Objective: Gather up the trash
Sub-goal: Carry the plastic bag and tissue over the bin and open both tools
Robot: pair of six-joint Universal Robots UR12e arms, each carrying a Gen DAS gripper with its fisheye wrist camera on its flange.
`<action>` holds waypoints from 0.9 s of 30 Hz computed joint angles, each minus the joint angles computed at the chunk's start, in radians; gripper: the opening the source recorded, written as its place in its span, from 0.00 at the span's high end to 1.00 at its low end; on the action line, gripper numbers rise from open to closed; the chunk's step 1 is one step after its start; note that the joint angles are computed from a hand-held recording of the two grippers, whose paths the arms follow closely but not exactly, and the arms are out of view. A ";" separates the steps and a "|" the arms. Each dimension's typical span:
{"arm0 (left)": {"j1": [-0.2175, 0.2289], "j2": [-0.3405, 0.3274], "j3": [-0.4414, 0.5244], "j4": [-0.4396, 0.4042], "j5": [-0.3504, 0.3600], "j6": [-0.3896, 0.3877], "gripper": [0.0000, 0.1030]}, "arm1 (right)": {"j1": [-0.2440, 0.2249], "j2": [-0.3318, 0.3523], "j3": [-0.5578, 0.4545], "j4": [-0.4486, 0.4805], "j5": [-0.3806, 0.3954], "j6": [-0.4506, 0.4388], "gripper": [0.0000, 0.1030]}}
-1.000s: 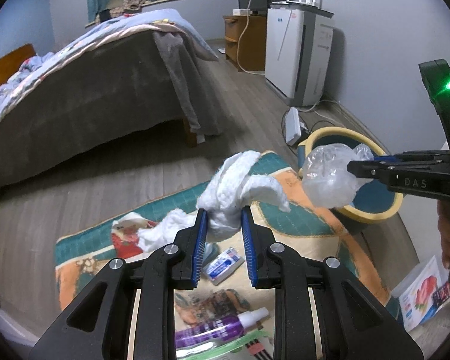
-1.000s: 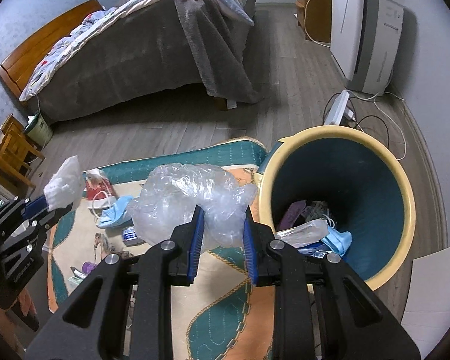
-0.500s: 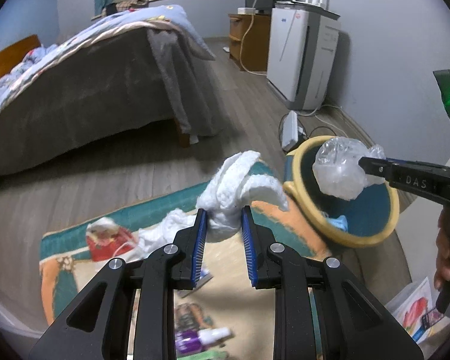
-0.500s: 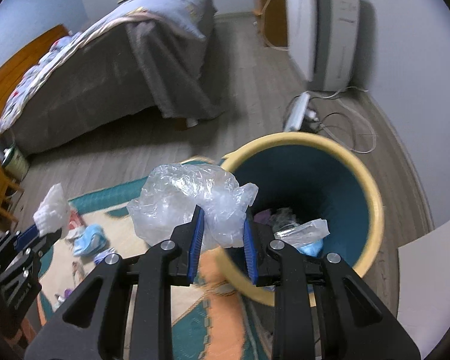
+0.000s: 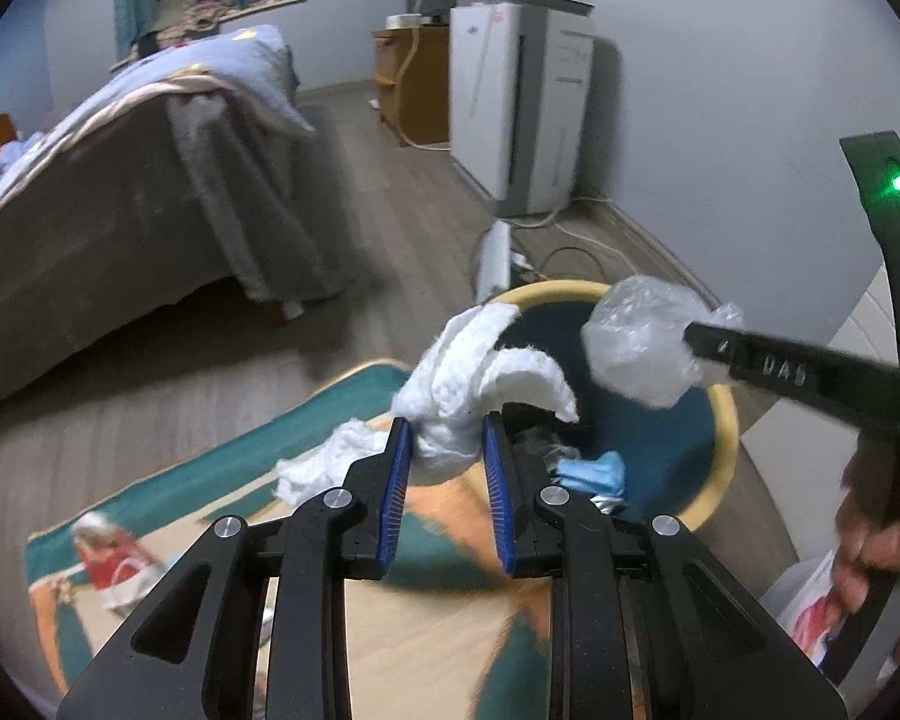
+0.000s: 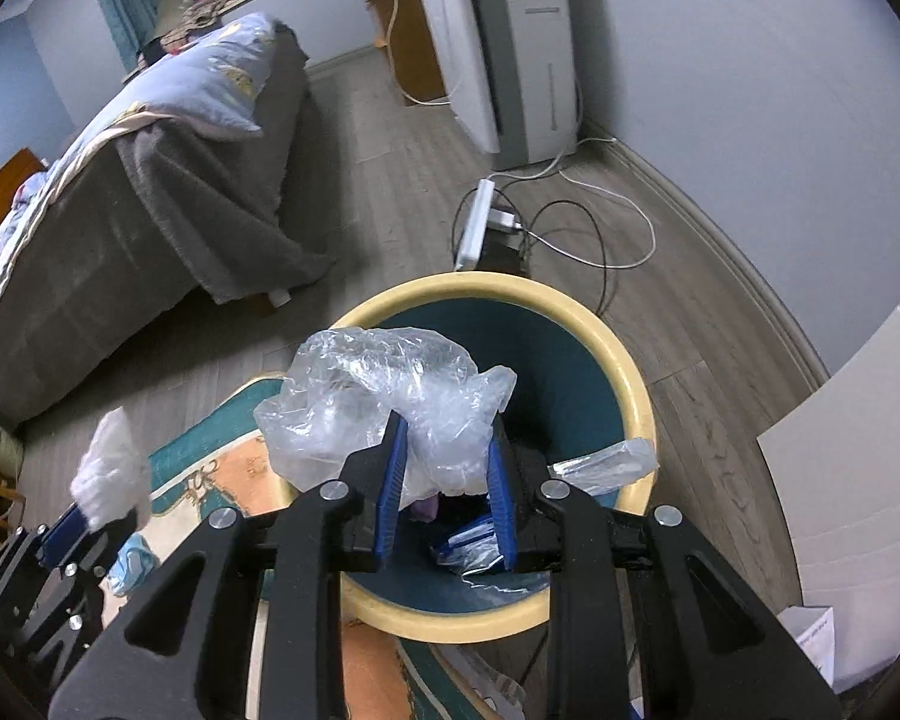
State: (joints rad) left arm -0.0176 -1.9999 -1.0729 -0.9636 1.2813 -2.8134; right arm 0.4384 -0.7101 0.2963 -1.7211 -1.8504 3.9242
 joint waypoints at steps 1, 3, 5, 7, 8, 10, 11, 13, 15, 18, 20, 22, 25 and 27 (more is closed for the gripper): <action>-0.004 -0.007 0.011 -0.003 -0.008 -0.004 0.76 | -0.001 -0.006 0.011 -0.007 -0.001 0.009 0.76; -0.012 -0.019 0.027 0.001 -0.013 -0.007 0.76 | -0.002 -0.024 0.047 -0.034 -0.014 0.031 0.76; -0.018 -0.028 0.041 0.015 -0.016 -0.010 0.75 | -0.002 -0.023 0.045 -0.038 -0.026 0.043 0.75; -0.019 -0.035 0.049 0.029 -0.037 -0.016 0.71 | -0.003 -0.025 0.050 -0.039 -0.028 0.050 0.74; -0.019 -0.038 0.054 0.033 -0.048 -0.020 0.68 | -0.003 -0.025 0.050 -0.037 -0.025 0.050 0.74; -0.019 -0.041 0.058 0.040 -0.062 -0.026 0.60 | -0.004 -0.025 0.050 -0.033 -0.023 0.055 0.71; -0.017 -0.042 0.058 0.042 -0.080 -0.031 0.53 | -0.004 -0.026 0.053 -0.035 -0.022 0.059 0.70; -0.015 -0.041 0.057 0.049 -0.094 -0.038 0.46 | -0.004 -0.027 0.054 -0.034 -0.026 0.063 0.69; -0.015 -0.038 0.050 0.055 -0.082 -0.036 0.44 | -0.004 -0.023 0.048 -0.027 -0.021 0.064 0.58; -0.011 -0.035 0.041 0.062 -0.063 -0.042 0.39 | -0.003 -0.017 0.035 -0.013 -0.019 0.057 0.44; -0.006 -0.031 0.034 0.068 -0.047 -0.060 0.33 | -0.002 -0.010 0.023 -0.003 -0.016 0.052 0.40; 0.000 -0.026 0.021 0.084 -0.027 -0.082 0.25 | -0.002 -0.010 0.022 -0.001 -0.014 0.052 0.35; 0.005 -0.013 -0.003 0.114 0.024 -0.094 0.14 | -0.001 -0.007 0.016 0.005 -0.015 0.055 0.25; 0.013 0.002 -0.033 0.148 0.050 -0.093 0.10 | 0.000 -0.003 0.009 0.008 -0.019 0.054 0.17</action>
